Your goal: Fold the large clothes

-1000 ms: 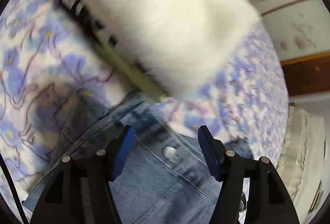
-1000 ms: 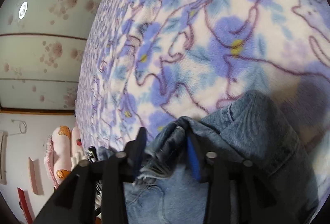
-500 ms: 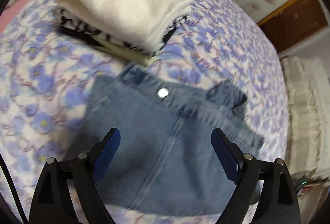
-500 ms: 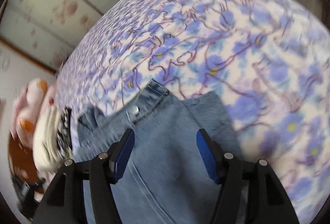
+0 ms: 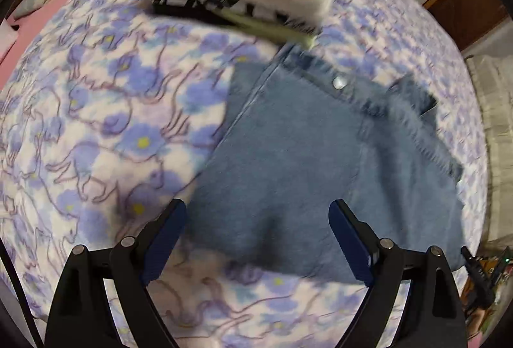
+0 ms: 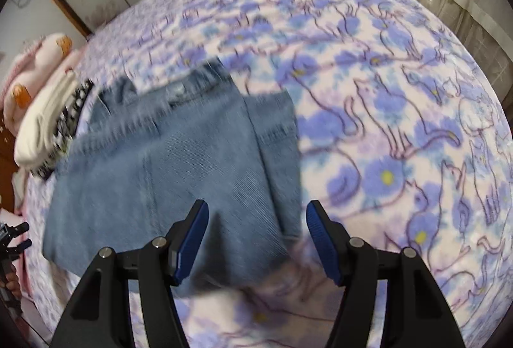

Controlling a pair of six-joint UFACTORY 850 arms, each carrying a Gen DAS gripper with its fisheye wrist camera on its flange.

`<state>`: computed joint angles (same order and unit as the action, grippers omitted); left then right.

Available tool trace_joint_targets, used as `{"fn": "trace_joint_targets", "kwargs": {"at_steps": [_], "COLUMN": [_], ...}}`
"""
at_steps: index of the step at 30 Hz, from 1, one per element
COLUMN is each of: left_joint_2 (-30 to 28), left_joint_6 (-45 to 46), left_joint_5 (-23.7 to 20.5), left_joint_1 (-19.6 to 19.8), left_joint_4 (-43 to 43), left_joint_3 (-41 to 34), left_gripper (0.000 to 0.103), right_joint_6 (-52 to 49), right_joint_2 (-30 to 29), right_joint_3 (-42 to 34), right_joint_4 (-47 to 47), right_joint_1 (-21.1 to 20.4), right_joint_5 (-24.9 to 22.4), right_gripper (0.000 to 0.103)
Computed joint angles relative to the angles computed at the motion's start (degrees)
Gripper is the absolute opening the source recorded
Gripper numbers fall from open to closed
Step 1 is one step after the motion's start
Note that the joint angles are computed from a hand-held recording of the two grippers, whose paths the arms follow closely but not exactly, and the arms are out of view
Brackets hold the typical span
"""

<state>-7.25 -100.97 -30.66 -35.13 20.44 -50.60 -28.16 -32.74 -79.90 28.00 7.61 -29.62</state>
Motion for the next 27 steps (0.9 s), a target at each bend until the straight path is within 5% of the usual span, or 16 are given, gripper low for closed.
{"fn": "trace_joint_targets", "kwargs": {"at_steps": [1,6,12,20,23,27], "left_joint_2": [-0.2,0.2,-0.9,-2.5,-2.1,-3.8], "left_joint_6": [0.5,-0.6,1.3,0.3,-5.0,0.3], "left_joint_5": [0.3,4.3,6.8,6.3,6.5,4.4], "left_joint_1": [0.1,0.0,-0.1,-0.1,-0.5,-0.1], "left_joint_4": [-0.8,-3.1,-6.7,-8.6,-4.8,-6.2], "left_joint_3": [0.4,4.0,5.1,5.6,6.6,5.0], "left_gripper": [0.089,0.089,0.088,0.047,0.04,0.036], "right_joint_6": [-0.6,-8.9,-9.8,-9.7,-9.6,-8.3], "right_joint_2": [-0.3,0.8,2.5,3.2,2.3,0.7], "right_joint_3": [-0.1,2.0,4.5,9.9,10.1,8.8], "right_joint_4": [0.3,6.9,5.3,7.5,7.7,7.4], "right_joint_1": [-0.2,-1.1,-1.4,-2.3,-1.8,-2.0], "right_joint_5": [-0.5,-0.3,-0.6,4.2,6.6,7.3], "right_gripper": [0.062,0.017,0.01,0.01,0.01,0.011]}}
